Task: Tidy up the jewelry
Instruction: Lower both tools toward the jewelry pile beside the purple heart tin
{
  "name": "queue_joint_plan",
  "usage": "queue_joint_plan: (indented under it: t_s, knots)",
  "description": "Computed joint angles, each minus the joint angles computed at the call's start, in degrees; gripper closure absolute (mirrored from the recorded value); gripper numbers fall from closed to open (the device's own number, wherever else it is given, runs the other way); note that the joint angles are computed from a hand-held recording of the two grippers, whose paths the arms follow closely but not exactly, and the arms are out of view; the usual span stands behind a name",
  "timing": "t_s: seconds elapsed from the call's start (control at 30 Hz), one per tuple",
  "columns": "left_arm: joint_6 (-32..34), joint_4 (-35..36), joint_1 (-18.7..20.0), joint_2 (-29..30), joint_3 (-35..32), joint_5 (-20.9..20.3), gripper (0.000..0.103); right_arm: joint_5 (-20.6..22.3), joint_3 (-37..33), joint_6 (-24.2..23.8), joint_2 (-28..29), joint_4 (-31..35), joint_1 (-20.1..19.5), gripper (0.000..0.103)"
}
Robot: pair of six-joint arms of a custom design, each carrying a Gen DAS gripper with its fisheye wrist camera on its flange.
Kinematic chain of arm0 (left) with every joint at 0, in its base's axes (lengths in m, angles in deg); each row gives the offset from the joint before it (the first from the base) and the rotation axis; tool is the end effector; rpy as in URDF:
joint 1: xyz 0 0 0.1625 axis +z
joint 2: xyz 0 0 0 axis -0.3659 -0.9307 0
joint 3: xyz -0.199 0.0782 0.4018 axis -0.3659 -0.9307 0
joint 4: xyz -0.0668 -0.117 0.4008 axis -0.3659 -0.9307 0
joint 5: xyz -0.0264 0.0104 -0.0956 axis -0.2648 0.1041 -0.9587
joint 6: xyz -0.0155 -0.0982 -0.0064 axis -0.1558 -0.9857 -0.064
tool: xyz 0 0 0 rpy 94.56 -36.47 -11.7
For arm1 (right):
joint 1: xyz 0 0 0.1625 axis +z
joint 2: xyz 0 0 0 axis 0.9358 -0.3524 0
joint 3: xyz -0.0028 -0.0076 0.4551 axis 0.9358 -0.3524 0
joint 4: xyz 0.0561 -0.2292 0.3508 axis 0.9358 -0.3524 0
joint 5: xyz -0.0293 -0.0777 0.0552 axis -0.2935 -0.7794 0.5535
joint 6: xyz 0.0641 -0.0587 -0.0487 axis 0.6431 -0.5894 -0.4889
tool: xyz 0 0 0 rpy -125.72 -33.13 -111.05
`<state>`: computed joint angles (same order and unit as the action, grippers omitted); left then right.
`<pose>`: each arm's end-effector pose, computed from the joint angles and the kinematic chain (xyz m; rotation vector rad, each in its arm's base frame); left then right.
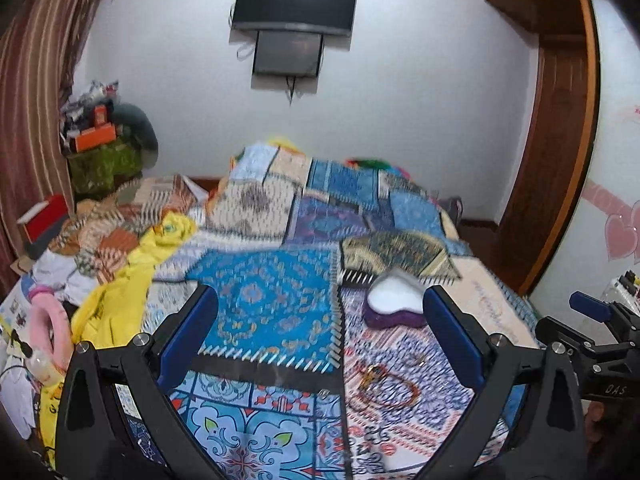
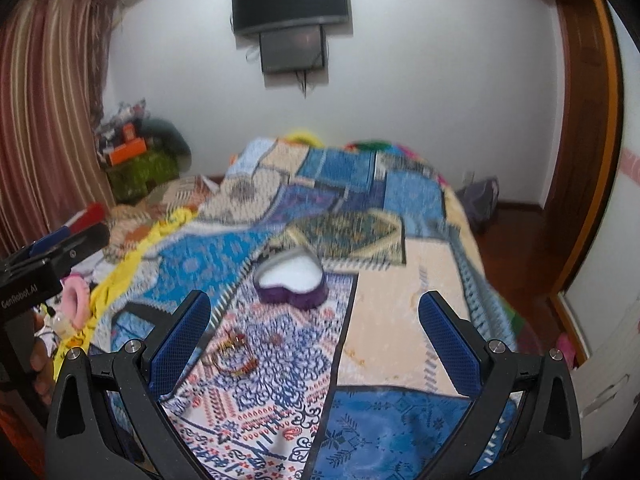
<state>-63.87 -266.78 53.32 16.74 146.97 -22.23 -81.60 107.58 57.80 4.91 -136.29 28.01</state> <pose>-0.3364 -0.4618 0.0948 0.6422 2.2870 -1.2047 0.1410 -0.4101 0.3375 0.4679 -2.2307 1.0932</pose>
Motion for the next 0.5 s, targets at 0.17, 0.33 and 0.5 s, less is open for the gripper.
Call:
queue_joint_plan:
  t_s: [0.17,0.33,0.5]
  knots:
    - [-3.1,5.4,3.3,0.1,-1.0,-1.8,0.002,0.1,-1.4,0.1,1.3,4.7,-2.4,0.0]
    - [-6.3,13.9,6.2,0.5,-3.0,-3.3,0.019,3.5,-3.4,1.4,1.6,13.0,-5.0,0.015]
    - [-9.2,20.0,8.3,0.7,-4.1,-6.2,0.038,5.3,-5.5,1.3,2.7,18.2,-6.1,0.031]
